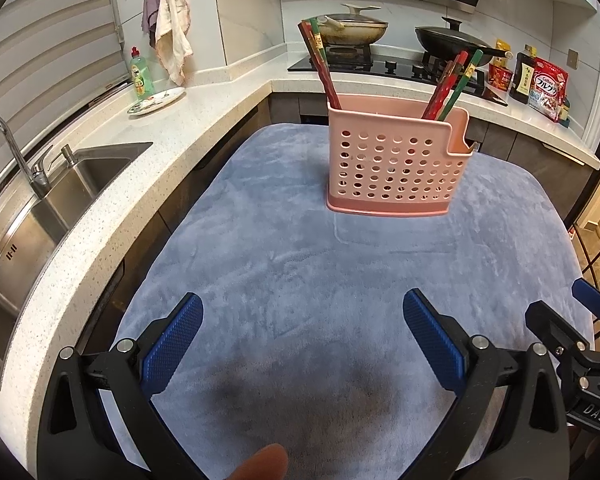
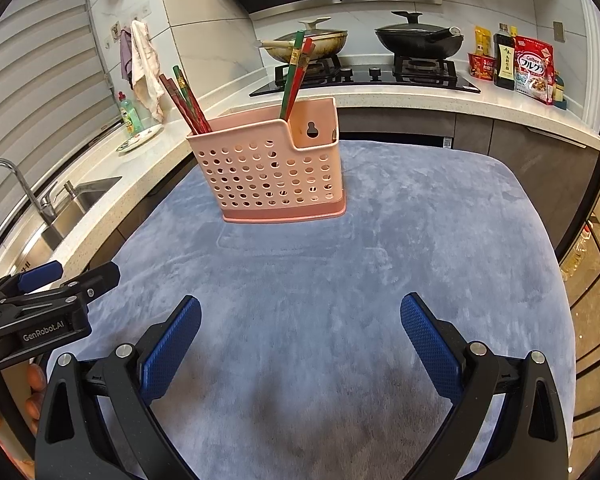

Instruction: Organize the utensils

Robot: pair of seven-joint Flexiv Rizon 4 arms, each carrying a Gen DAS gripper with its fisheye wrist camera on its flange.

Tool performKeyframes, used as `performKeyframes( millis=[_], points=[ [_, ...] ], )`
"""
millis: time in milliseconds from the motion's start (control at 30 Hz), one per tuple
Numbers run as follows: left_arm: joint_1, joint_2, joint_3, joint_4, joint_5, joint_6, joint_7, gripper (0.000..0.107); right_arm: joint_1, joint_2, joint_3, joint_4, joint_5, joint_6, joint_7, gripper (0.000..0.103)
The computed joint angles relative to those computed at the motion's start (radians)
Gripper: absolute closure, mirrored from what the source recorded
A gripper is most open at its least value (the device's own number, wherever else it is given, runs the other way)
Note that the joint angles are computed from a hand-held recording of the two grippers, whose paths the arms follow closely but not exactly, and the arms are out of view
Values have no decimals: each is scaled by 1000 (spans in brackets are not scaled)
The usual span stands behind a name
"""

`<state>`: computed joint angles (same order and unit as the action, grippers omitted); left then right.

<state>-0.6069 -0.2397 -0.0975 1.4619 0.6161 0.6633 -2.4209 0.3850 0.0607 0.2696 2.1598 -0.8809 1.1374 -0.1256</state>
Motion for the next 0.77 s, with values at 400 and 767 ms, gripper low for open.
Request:
performKeyframes(
  millis=[400, 767],
  points=[
    [-6, -9, 4, -19, 22, -6, -15, 11, 2, -5, -3, -6, -9, 0, 0, 7],
    [-4, -13, 8, -23, 22, 17, -11, 11, 1, -6, -5, -13, -7, -4, -11, 7]
  ],
)
